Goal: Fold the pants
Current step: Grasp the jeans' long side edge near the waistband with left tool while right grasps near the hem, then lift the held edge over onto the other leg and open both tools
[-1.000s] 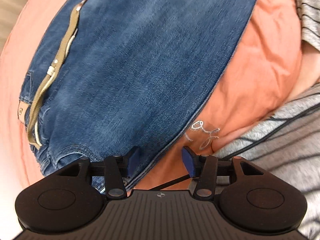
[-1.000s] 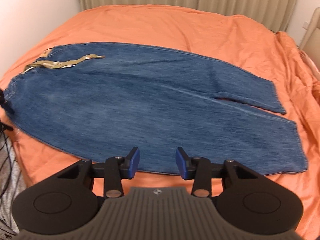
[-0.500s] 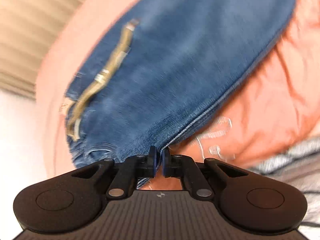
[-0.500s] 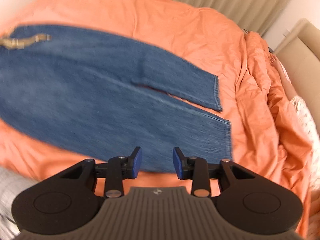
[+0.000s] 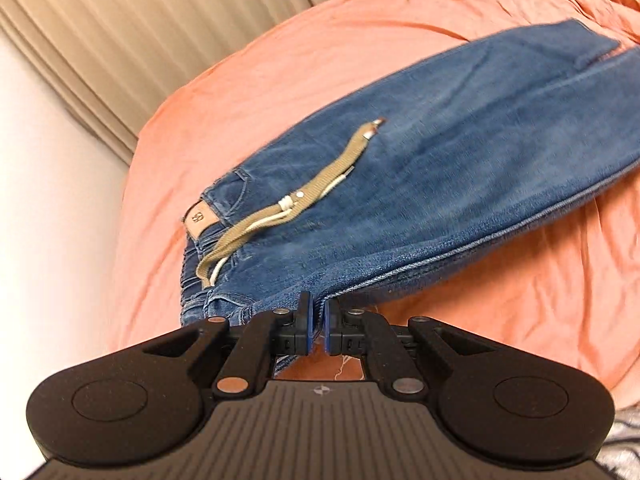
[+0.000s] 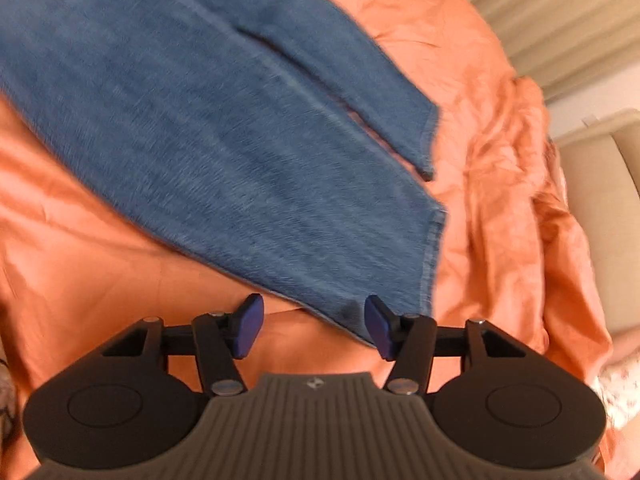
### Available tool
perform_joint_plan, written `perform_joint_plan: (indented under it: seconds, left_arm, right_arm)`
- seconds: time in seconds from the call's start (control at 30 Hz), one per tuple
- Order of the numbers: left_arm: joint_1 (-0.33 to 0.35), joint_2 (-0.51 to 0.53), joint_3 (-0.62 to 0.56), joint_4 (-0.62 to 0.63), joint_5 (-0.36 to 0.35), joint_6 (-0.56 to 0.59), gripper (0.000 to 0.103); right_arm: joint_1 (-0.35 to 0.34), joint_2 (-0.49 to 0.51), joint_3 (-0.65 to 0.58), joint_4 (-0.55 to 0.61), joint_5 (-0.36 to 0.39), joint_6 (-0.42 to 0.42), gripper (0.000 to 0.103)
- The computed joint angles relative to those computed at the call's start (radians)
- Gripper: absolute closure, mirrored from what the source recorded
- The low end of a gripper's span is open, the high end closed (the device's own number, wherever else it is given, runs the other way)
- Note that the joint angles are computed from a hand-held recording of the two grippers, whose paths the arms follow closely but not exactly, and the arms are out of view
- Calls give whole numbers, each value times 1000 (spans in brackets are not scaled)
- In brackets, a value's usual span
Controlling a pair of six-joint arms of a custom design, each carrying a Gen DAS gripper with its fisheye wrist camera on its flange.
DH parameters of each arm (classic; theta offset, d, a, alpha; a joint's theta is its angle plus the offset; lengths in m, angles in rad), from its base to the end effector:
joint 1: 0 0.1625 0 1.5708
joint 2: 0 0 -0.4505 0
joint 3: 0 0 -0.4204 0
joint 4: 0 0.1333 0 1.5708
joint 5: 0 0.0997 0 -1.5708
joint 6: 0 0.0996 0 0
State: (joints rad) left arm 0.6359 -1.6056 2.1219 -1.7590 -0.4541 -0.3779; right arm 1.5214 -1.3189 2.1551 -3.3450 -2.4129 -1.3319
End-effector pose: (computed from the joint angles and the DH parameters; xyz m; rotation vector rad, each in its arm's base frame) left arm -0.2138 -0.4348 0.3317 0.7580 1.8893 -0.5063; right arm 0.0339 -0.5088 0.3280 0.8044 -1.8105 0.2034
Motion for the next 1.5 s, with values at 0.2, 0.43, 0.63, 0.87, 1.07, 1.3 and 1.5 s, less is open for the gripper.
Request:
perform_joint_plan:
  seconds: [0.2, 0.43, 0.63, 0.87, 1.07, 1.3, 1.5]
  left_arm:
    - [-2, -4, 13, -35, 46, -62, 98]
    - [27, 58, -28, -282, 128, 98, 98]
    - [85, 206, -136, -630, 183, 377, 98]
    - [209, 434, -331, -968, 173, 707, 98]
    - [323, 601, -502, -1014, 138, 804, 98]
    - [424, 726, -618, -914, 110, 788, 98]
    - [450, 741, -595, -985, 91, 857, 98]
  right_arm:
    - [-14, 20, 35, -260, 144, -132, 103]
    - [55, 38, -42, -352, 171, -171, 103]
    - [120, 166, -257, -339, 95, -177, 103]
    - [129, 374, -563, -274, 60, -228, 103]
    - [96, 581, -849, -158, 28, -247, 103]
    - [49, 792, -1121, -32, -20, -290, 103]
    - [17, 863, -1214, 30, -27, -323, 103]
